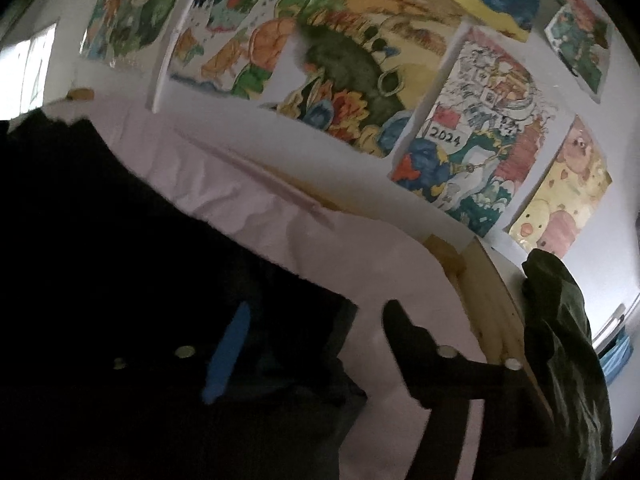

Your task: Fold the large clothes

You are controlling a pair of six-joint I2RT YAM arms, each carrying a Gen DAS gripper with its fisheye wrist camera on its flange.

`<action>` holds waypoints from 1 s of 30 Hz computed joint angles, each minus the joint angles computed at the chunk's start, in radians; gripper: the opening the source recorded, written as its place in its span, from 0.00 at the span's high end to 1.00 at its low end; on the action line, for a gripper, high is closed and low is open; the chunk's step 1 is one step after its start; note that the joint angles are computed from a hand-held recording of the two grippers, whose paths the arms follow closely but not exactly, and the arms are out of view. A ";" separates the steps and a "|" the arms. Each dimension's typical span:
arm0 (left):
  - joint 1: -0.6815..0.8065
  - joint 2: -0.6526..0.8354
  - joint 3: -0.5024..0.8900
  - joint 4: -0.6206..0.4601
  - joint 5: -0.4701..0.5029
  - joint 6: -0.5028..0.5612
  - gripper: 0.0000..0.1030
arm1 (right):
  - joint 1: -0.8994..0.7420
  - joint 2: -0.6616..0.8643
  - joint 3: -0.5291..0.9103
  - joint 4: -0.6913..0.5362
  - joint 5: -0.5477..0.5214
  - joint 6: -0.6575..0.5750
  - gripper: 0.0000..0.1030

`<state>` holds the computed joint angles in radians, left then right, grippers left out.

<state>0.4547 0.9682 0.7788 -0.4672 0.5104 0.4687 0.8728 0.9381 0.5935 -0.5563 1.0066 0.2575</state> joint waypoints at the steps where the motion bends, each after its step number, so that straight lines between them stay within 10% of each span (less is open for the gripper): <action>1: 0.001 -0.018 -0.005 -0.002 -0.001 -0.006 0.21 | 0.018 -0.013 0.004 -0.015 0.000 0.009 0.21; 10: 0.017 -0.227 -0.047 -0.180 0.110 0.070 0.13 | 0.307 -0.072 0.078 -0.184 -0.034 0.267 0.09; 17: -0.016 -0.322 -0.079 -0.387 0.251 0.151 0.13 | 0.408 -0.013 0.021 -0.008 -0.119 0.277 0.06; 30: -0.401 -0.228 -0.203 0.043 -0.108 -0.127 0.08 | 0.135 0.158 -0.037 0.315 -0.140 -0.026 0.06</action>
